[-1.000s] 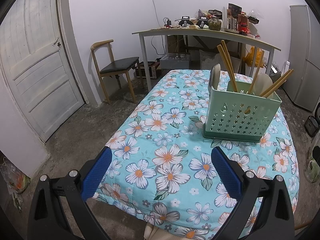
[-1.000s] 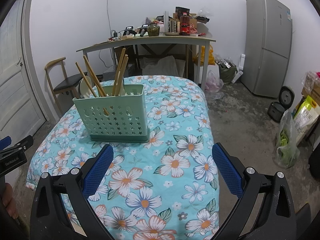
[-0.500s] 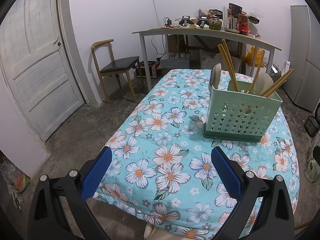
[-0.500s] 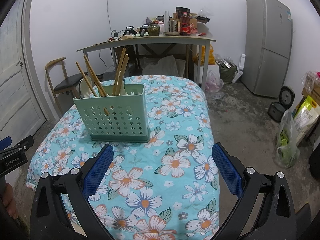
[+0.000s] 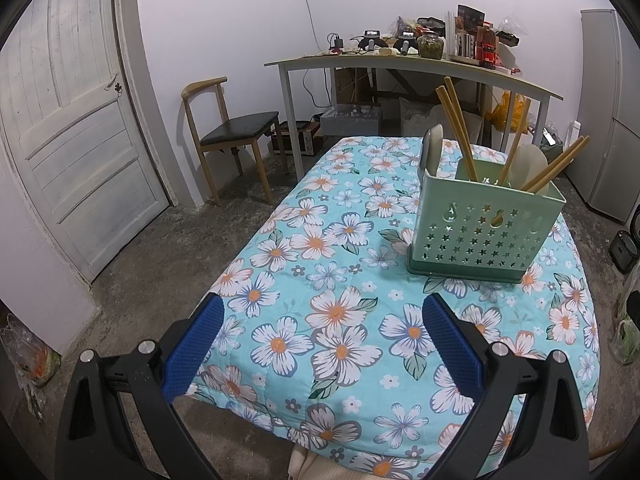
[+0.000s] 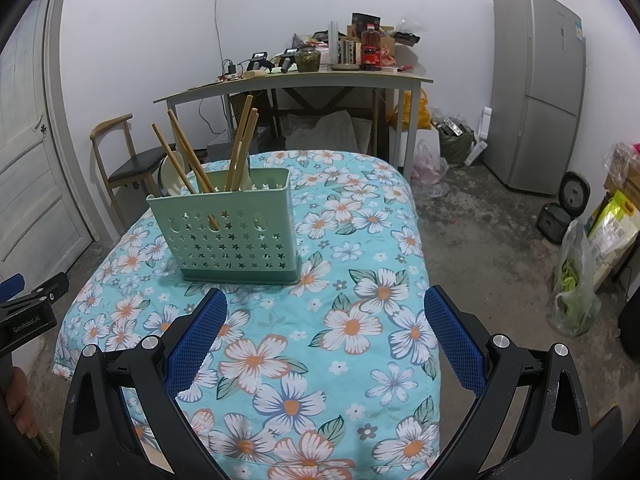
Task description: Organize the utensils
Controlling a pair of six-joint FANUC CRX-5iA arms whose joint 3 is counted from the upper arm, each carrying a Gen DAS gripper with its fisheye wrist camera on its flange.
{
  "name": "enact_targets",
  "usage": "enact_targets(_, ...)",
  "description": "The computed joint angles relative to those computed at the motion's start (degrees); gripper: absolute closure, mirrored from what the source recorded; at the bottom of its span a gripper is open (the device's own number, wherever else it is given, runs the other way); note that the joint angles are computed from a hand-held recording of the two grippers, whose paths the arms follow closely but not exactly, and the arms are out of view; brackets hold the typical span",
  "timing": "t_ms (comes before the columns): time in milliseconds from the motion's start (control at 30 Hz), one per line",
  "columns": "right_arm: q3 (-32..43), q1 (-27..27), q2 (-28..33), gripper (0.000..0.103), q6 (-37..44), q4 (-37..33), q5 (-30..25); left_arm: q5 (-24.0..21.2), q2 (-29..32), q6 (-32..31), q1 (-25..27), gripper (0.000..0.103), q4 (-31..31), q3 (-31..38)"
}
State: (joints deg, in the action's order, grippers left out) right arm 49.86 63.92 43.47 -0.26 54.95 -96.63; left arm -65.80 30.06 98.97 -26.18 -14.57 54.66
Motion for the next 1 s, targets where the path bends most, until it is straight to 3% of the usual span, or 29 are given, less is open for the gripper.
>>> enact_targets(1000,0.69,-0.03,0.37,0.008,0.24,-0.02,-0.10,0.18,-0.65,-0.30,0.18,0.006,0.54,-1.18)
